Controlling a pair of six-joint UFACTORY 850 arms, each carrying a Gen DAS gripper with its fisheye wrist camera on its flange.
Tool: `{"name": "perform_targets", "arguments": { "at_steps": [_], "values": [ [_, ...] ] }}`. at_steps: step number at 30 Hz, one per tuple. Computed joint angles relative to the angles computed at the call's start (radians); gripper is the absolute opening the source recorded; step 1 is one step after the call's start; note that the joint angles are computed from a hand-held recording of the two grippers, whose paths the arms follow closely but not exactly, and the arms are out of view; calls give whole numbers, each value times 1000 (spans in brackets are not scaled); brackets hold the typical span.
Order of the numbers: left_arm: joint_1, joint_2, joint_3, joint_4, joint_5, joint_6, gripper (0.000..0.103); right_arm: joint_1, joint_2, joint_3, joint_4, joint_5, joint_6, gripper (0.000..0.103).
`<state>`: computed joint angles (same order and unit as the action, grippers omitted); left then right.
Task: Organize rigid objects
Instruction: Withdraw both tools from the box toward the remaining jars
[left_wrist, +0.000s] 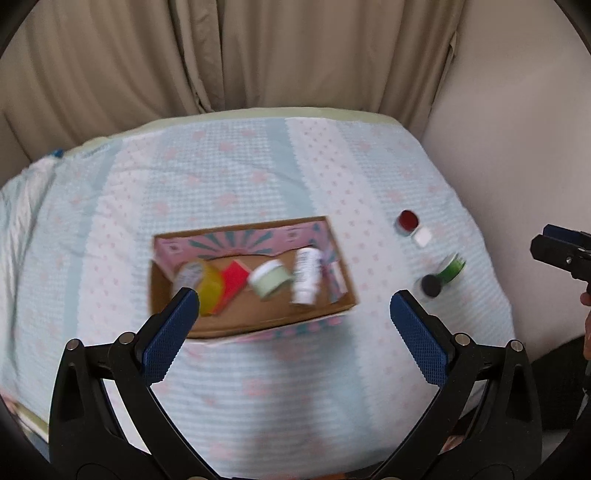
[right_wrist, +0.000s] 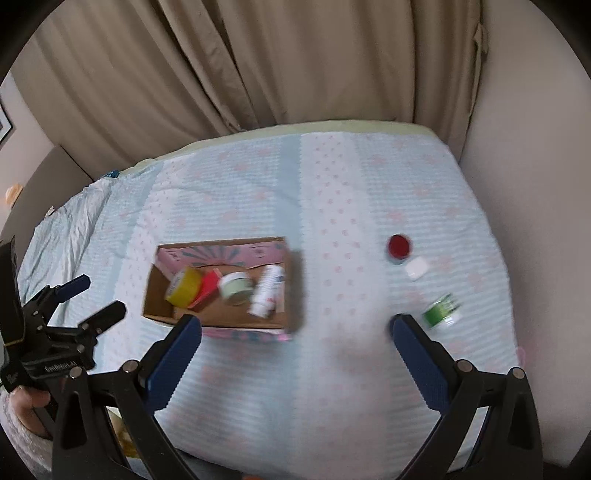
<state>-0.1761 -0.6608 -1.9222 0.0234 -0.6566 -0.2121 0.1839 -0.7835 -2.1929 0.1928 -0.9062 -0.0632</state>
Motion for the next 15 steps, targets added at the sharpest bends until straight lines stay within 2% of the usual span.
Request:
{"name": "perform_targets", "arguments": {
  "at_steps": [3,7,11,15],
  "values": [
    [-51,-51,-55,59,-17,-100,103,-63,0,8,45,11,-130,103],
    [-106,-130,-129,66,-42,-159,103,-124,-63,-50,59,-18,-264,103],
    [-156,-235,-224,42,-88,-149,103,-170,-144,-128,85,-58,-330,103],
    [-194,-343,-321,-16,-104,-69,103,-201,-223,-198,83,-83,-366,103]
  ]
}}
